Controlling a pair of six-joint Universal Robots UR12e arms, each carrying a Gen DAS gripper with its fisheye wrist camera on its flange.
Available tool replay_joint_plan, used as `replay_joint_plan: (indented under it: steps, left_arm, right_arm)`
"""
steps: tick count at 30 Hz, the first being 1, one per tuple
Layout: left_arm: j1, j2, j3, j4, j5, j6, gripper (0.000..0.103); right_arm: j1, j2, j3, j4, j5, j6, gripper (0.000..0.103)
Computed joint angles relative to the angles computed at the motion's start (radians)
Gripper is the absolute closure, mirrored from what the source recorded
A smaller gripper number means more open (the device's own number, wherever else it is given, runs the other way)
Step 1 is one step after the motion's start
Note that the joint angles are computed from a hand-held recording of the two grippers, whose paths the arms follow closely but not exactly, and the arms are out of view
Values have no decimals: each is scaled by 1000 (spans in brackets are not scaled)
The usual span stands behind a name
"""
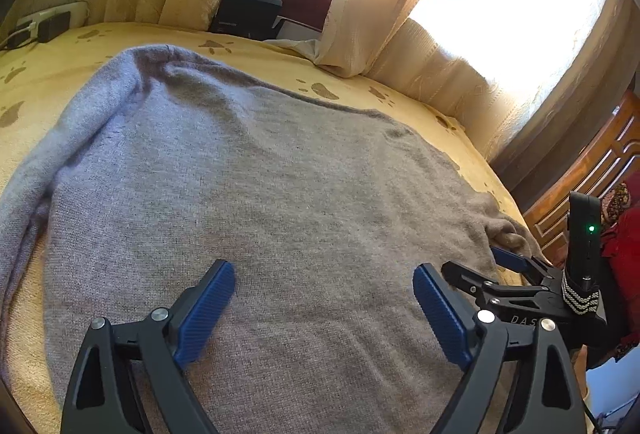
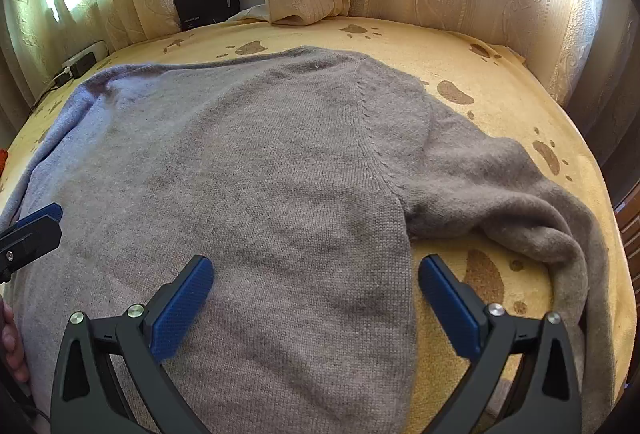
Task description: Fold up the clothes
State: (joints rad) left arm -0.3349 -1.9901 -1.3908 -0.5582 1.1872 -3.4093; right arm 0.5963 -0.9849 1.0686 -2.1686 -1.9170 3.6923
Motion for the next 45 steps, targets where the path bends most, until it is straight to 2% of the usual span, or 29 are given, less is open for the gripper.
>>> replay_joint_plan:
  steps: [45]
  left_arm:
    - [15,3,-24,53,-54,-45,10]
  right_arm:
    - [-2,-3,6,-7,3,-6,0]
